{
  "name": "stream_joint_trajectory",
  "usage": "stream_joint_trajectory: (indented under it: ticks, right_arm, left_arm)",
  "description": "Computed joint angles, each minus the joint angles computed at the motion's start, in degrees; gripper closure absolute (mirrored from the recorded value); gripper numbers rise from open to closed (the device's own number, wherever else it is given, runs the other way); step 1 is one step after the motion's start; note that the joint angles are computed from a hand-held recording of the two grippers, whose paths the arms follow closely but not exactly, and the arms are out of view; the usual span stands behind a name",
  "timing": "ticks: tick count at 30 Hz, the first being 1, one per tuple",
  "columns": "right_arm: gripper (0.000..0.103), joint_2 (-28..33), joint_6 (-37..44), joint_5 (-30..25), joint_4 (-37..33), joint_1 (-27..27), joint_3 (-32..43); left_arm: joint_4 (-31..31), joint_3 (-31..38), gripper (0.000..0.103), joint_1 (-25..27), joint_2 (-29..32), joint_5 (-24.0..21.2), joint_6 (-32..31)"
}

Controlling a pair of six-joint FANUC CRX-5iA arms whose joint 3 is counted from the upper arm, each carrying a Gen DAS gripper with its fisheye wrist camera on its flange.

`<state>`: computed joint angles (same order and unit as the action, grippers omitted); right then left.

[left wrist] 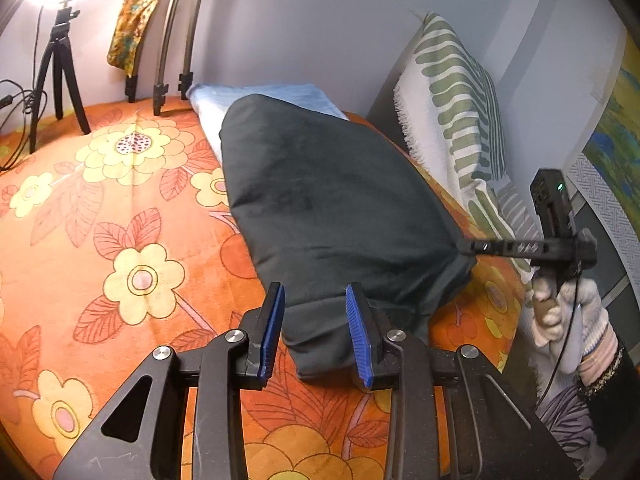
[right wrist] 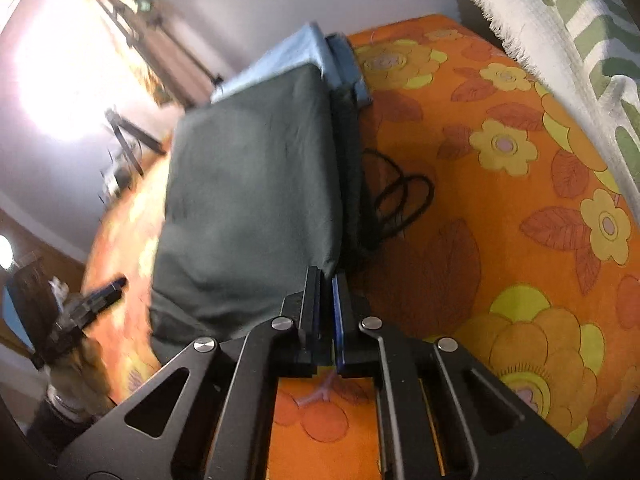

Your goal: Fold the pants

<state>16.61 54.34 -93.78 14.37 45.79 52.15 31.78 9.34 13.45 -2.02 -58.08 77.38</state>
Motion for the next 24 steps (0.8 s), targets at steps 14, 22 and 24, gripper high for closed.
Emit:
stream_joint_trajectory:
  ticks: [14,22,24]
  right_arm:
    - [0.036,0.7,2.4,8.9,8.2,0.7,-0.5]
    - [0.020,5.8,5.3,6.0,1.4,-3.9,5.4]
    - [0.019,5.2,4.0,7.4,-1.3,-5.6,5.1]
  left_arm:
    - [-1.8,6.6,0.061,-2.2,5.7,-4.2,0.7]
    - [-2.3,3.8,0.061,-3.1,4.4,-9.3,0.2]
    - [-2.2,4.0,0.061,-2.3,3.7,-10.3,0.1]
